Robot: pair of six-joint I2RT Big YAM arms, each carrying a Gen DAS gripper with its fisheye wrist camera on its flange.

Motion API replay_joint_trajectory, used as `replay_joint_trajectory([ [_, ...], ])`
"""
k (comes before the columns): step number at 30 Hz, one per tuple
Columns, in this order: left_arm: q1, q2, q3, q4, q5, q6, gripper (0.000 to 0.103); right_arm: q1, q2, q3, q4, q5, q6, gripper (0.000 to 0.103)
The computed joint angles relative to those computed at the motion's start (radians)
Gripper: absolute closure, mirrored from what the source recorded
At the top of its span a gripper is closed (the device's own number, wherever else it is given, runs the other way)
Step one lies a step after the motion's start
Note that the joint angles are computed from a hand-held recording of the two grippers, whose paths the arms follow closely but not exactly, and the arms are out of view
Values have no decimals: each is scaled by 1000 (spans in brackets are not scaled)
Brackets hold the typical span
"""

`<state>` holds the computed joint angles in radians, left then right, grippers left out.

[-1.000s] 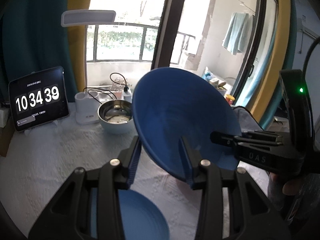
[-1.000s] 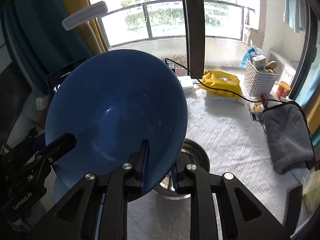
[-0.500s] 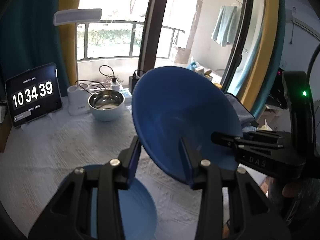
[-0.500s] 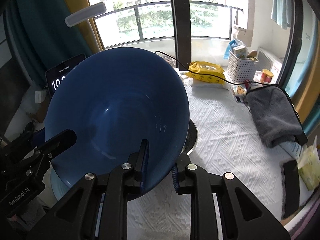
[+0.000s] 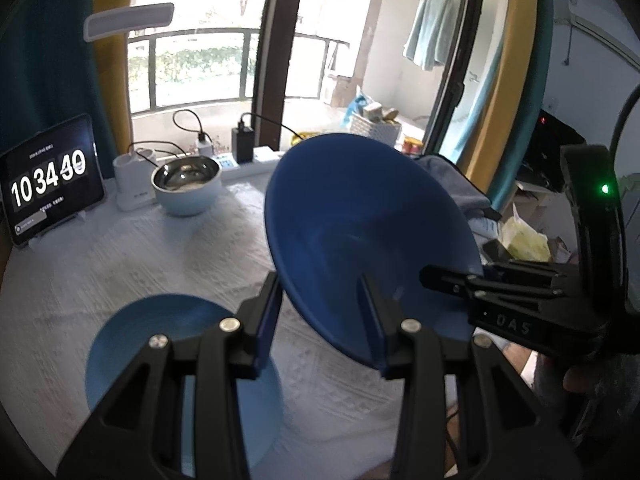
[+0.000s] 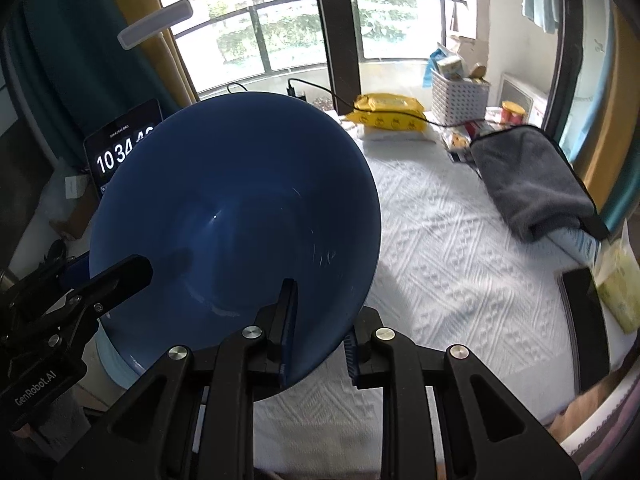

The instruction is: Organize plates and bowls

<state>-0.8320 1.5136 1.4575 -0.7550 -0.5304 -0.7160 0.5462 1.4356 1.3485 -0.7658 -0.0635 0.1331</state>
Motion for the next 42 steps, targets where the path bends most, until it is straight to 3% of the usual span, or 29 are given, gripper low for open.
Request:
replay_joint_trajectory([
  [16, -24, 37, -36, -14, 111, -30, 63, -23, -33, -120, -36, -17, 29, 80],
  [42, 6, 68, -55, -25, 230, -41, 63, -43, 28, -85, -84, -30, 36, 76],
])
